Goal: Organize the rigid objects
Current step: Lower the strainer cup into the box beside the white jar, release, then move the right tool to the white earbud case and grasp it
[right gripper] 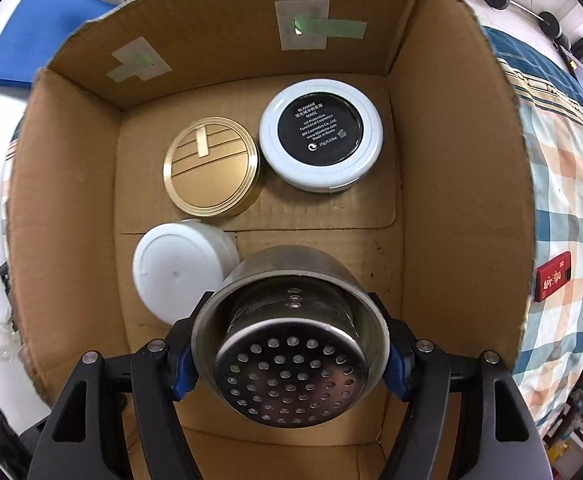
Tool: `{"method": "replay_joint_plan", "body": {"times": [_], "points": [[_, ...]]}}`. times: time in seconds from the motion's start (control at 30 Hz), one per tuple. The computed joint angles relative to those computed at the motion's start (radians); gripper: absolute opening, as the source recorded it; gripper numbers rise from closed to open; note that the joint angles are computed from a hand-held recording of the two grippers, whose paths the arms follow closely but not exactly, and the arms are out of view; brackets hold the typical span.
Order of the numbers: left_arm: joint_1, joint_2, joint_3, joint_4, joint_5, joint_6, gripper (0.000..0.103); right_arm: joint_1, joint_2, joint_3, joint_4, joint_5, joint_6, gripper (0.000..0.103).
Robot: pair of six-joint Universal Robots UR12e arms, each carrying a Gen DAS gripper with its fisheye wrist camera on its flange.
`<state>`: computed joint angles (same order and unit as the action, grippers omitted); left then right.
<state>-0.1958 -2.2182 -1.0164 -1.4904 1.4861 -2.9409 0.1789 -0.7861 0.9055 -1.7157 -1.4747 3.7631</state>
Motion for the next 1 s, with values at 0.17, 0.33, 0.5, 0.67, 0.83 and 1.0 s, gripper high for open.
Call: {"method": "replay_joint_plan", "body": {"times": [0.17, 0.33, 0.5, 0.67, 0.83, 1.0], "points": [[0.0, -0.001, 0.003, -0.004, -0.002, -0.001, 0.005, 0.001, 0.036, -0.056, 0.068, -0.015, 0.008, 0.074], [0.0, -0.002, 0.006, -0.006, -0.001, 0.0, 0.006, 0.002, 0.051, -0.097, 0.098, -0.027, 0.005, 0.087], [0.0, -0.003, 0.008, -0.008, 0.0, -0.001, 0.005, 0.002, 0.06, -0.13, 0.11, -0.032, -0.008, 0.101], [-0.001, -0.003, 0.01, -0.01, 0.001, 0.0, 0.005, -0.008, 0.053, -0.125, 0.105, -0.017, 0.008, 0.101], [-0.001, -0.005, 0.013, -0.011, 0.002, -0.001, 0.005, -0.016, 0.02, -0.077, 0.077, -0.004, 0.004, 0.103], [-0.002, -0.005, 0.013, -0.01, 0.002, -0.001, 0.005, -0.002, -0.019, -0.03, 0.046, 0.002, -0.005, 0.103]]}}
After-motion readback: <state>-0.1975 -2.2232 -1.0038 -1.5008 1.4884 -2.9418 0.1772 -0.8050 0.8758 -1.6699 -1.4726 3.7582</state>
